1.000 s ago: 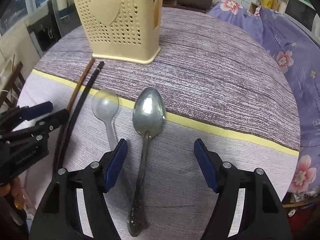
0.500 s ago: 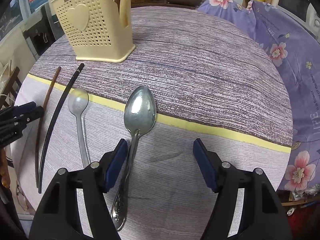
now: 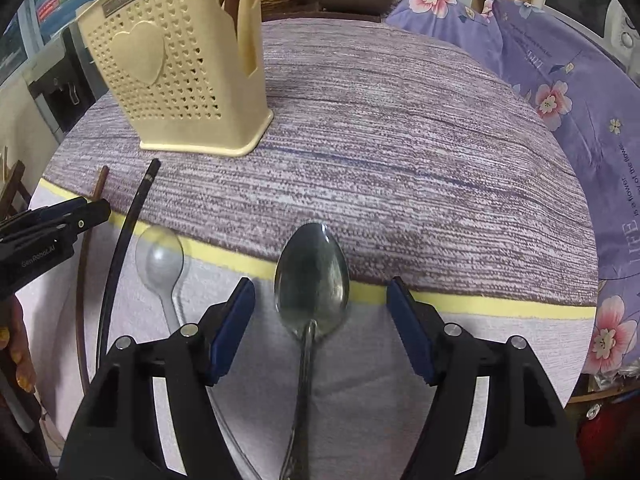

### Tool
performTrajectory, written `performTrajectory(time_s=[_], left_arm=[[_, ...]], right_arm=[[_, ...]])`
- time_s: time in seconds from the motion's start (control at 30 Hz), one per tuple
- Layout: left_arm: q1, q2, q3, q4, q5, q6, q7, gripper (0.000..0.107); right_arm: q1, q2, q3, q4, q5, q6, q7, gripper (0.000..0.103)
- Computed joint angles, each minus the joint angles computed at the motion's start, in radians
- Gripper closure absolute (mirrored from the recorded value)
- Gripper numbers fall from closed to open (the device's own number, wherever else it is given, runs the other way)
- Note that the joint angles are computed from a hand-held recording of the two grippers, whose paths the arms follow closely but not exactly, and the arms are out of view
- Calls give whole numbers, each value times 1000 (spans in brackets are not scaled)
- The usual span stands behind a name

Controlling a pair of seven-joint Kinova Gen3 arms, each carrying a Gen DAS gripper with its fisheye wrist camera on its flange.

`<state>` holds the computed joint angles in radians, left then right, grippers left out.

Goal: Organize utensils
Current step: 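Grasp a brown chopstick with the left tool while the right tool grasps a silver spoon, then carry the brown chopstick and silver spoon with both tools and insert them into the holder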

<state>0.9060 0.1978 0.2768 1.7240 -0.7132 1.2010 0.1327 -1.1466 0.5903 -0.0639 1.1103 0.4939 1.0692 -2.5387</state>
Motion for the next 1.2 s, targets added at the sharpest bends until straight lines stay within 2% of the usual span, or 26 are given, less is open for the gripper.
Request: performTrajectory(time_s=[0.1, 0.3, 0.47, 0.67, 0.93, 1.03, 1.2], left_arm=[[-6, 9, -4, -14, 1, 13, -20, 76], [-11, 29, -16, -48, 9, 25, -54, 95], [-12, 30, -24, -56, 16, 14, -62, 96], [-6, 37, -30, -65, 13, 13, -53, 97], [7, 36, -35, -71, -11, 22, -33, 100], [32, 13, -26, -76, -46, 48, -2, 100], [79, -43, 23, -95, -143, 139, 63, 100]], right_arm=[[0, 4, 1, -8, 1, 1, 2, 37], [4, 4, -5, -14, -8, -3, 31, 55], [11, -1, -6, -7, -14, -10, 54, 65], [17, -8, -8, 1, -18, -19, 76, 65], [18, -57, -9, 85, 4, -117, 49, 65], [35, -106, -19, 139, 12, -189, 39, 65], [37, -178, -29, 178, 51, -235, 17, 65]])
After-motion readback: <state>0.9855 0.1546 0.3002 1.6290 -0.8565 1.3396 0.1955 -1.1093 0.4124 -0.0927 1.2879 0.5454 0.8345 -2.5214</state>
